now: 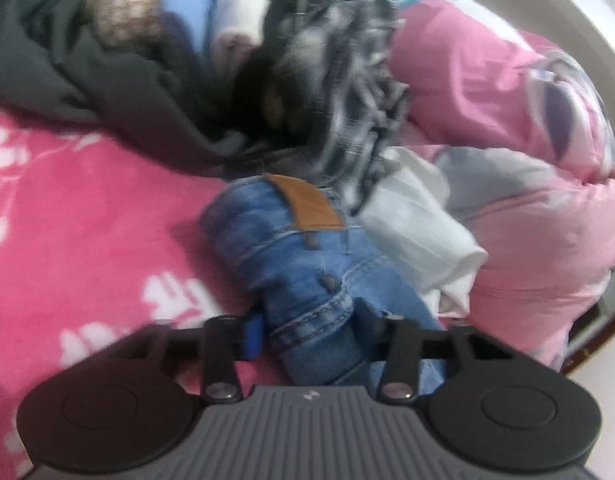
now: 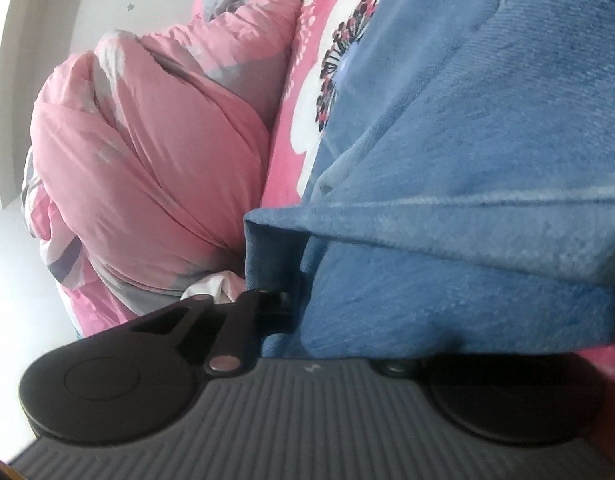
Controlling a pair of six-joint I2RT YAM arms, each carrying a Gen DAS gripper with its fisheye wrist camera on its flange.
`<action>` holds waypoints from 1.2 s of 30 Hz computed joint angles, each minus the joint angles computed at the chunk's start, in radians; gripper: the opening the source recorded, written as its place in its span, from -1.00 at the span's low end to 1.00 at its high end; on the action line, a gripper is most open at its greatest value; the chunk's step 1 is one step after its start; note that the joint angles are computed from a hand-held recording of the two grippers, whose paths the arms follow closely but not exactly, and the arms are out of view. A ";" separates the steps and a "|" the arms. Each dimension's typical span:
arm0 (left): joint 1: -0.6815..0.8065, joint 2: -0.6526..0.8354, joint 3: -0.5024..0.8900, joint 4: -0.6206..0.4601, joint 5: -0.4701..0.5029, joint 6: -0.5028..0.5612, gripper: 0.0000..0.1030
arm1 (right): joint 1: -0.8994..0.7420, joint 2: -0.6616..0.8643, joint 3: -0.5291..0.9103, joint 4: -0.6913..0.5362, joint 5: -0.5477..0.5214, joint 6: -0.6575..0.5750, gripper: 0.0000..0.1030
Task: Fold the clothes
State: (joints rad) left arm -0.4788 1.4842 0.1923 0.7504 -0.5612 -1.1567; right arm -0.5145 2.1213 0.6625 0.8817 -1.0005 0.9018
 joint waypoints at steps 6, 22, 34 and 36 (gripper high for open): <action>-0.044 -0.134 -0.040 -0.084 -0.043 -0.026 -0.59 | -0.039 -0.045 -0.021 -0.038 -0.066 0.002 -0.91; -0.557 -0.853 -0.108 -1.059 -0.446 -0.483 -0.96 | -0.279 -0.270 -0.023 -0.898 -0.294 -0.670 -0.91; -0.360 -0.764 -0.181 -0.675 -0.146 -0.221 0.39 | -0.241 -0.166 0.010 -0.765 -0.305 -0.526 -0.85; -0.348 -0.693 -0.178 -0.595 -0.145 -0.204 0.54 | -0.242 -0.156 0.025 -0.804 -0.305 -0.553 -0.83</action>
State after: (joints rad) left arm -0.8267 0.7911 0.0146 0.1550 -0.7062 -1.3604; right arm -0.7562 1.9657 0.6878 0.0776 -1.3053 0.3489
